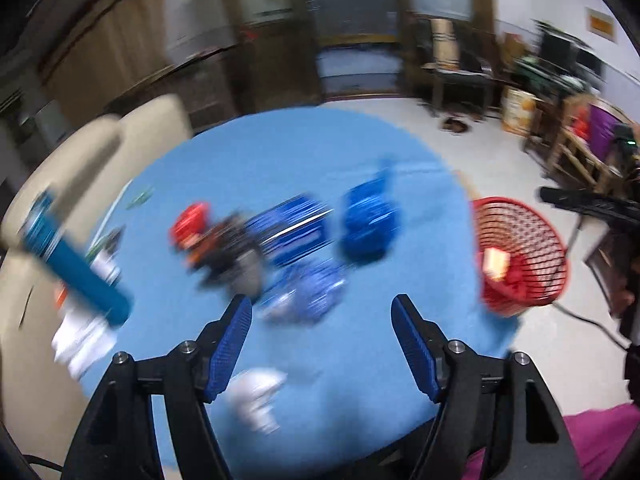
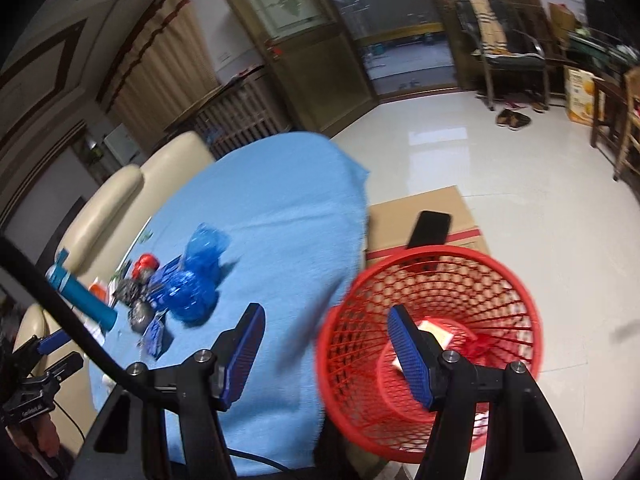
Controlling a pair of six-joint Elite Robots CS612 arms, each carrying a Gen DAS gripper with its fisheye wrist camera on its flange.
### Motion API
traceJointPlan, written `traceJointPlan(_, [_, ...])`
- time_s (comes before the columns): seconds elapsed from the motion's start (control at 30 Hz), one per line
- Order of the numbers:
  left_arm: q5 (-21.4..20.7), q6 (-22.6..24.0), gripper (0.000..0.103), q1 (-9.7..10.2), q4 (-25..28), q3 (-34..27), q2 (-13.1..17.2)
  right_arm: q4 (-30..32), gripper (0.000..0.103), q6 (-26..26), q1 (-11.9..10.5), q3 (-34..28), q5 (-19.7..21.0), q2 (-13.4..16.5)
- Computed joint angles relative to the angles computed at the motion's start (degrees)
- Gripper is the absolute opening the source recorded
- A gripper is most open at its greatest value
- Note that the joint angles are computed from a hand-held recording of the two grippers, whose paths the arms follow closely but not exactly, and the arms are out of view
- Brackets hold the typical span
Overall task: Collect trash
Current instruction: 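Grasp the blue plastic bag with the right gripper while the left grasps the white tissue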
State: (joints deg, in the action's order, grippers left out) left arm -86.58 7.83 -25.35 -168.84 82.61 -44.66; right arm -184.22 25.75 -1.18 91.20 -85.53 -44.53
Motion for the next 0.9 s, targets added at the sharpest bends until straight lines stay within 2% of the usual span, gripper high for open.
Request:
traceJointPlan(0.17, [2.52, -6.41, 0.073, 2.74, 2.74, 0.65, 0.48, 3.58, 0.067, -1.96, 1.36, -3.87, 2.27, 1.52])
traceJointPlan(0.3, [-1.14, -10.19, 0.073, 4.04, 4.7, 0.46, 1.12, 7.34, 0.067, -4.28, 2.63, -7.97, 3.27, 3.11])
traceJointPlan(0.43, [-3.41, -9.57, 0.073, 4.1, 5.17, 0.28, 1.83, 11.01, 0.067, -5.3, 3.29, -12.34, 6.75, 5.07])
traceJointPlan(0.57, [-5.39, -7.93, 0.073, 4.23, 6.43, -0.33, 2.74, 14.9, 0.067, -5.94, 4.05, -17.79, 7.98, 7.79])
traceJointPlan(0.77, [-8.62, -8.88, 0.073, 5.14, 8.16, -2.27, 4.25, 20.73, 0.067, -3.13, 4.26, -26.24, 11.56, 12.46])
traceJointPlan(0.9, [-12.05, -10.19, 0.073, 6.06, 8.67, -2.95, 5.07, 25.2, 0.067, -2.96, 4.8, -31.66, 11.98, 15.32])
